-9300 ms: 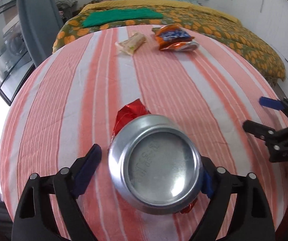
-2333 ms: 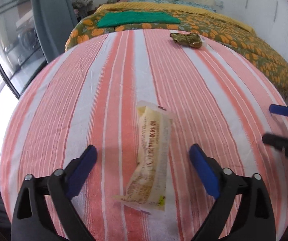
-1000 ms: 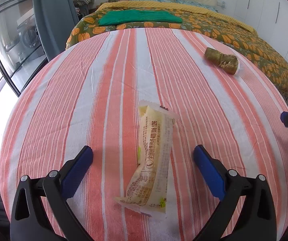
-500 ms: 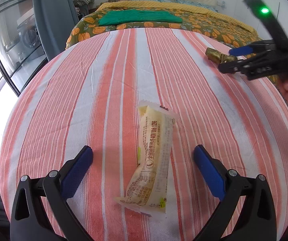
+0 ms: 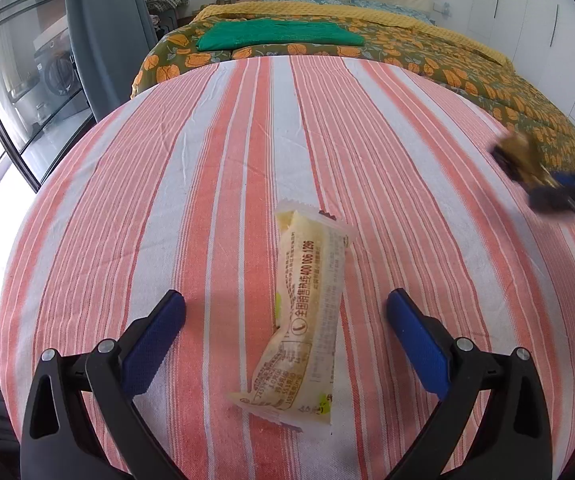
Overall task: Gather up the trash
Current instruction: 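Grasp the cream snack bar wrapper with the left gripper while the right grasps the gold foil pack, then carry snack wrapper and gold pack to the wastebasket and open both grippers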
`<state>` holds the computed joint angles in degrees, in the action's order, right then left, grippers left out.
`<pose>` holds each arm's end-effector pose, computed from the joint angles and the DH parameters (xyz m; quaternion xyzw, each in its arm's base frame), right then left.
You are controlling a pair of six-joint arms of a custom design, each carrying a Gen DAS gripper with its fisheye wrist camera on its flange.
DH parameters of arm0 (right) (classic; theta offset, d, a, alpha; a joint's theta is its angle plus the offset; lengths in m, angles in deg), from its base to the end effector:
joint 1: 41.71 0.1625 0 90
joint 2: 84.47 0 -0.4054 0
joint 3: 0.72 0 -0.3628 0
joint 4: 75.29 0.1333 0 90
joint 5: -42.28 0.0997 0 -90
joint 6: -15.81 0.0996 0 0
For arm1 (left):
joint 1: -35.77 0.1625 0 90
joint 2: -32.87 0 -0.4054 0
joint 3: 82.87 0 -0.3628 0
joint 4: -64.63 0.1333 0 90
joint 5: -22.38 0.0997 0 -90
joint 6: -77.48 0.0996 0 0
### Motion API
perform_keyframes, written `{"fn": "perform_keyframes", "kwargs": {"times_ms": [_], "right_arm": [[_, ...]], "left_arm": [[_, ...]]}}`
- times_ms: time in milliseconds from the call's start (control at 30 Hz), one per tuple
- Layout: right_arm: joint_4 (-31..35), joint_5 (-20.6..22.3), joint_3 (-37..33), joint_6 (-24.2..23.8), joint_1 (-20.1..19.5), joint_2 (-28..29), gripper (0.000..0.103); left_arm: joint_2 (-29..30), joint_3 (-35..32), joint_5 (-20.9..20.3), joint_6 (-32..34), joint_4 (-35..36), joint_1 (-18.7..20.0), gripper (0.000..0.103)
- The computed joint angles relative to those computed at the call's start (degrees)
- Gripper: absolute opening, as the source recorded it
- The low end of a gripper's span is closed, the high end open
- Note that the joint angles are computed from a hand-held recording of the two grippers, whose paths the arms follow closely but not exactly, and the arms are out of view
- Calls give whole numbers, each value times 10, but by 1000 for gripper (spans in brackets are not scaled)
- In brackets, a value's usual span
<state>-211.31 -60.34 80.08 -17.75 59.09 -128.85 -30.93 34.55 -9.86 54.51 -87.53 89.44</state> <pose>0.2400 -0.6630 0.1514 0.3654 -0.9206 0.0599 0.1238 -0.1214 -0.5322 0.1964 0.0659 0.8715 -0.2949 0.3863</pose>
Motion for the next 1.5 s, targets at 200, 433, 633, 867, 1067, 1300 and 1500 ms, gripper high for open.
{"fn": "perform_keyframes", "kwargs": {"times_ms": [200, 433, 633, 867, 1067, 1300, 1500], "right_arm": [[-44, 12, 176, 65, -32, -122, 44], [-180, -90, 239, -47, 1, -121, 78], [-154, -126, 197, -72, 17, -87, 78], [-127, -100, 184, 6, 10, -85, 42], [-140, -56, 230, 19, -5, -133, 42], [-170, 79, 343, 58, -89, -279, 42], [-261, 54, 430, 67, -205, -389, 42]], "left_arm": [[-8, 3, -28, 25, -19, 4, 98], [-1, -10, -50, 74, -1, 0, 86], [5, -37, -61, 76, 41, 1, 63], [-6, -33, -51, 56, 42, 2, 21], [-22, -2, -63, 24, 19, -16, 18], [8, 37, -138, 10, -56, -93, 17], [111, -5, -236, 24, -95, -156, 17]]}}
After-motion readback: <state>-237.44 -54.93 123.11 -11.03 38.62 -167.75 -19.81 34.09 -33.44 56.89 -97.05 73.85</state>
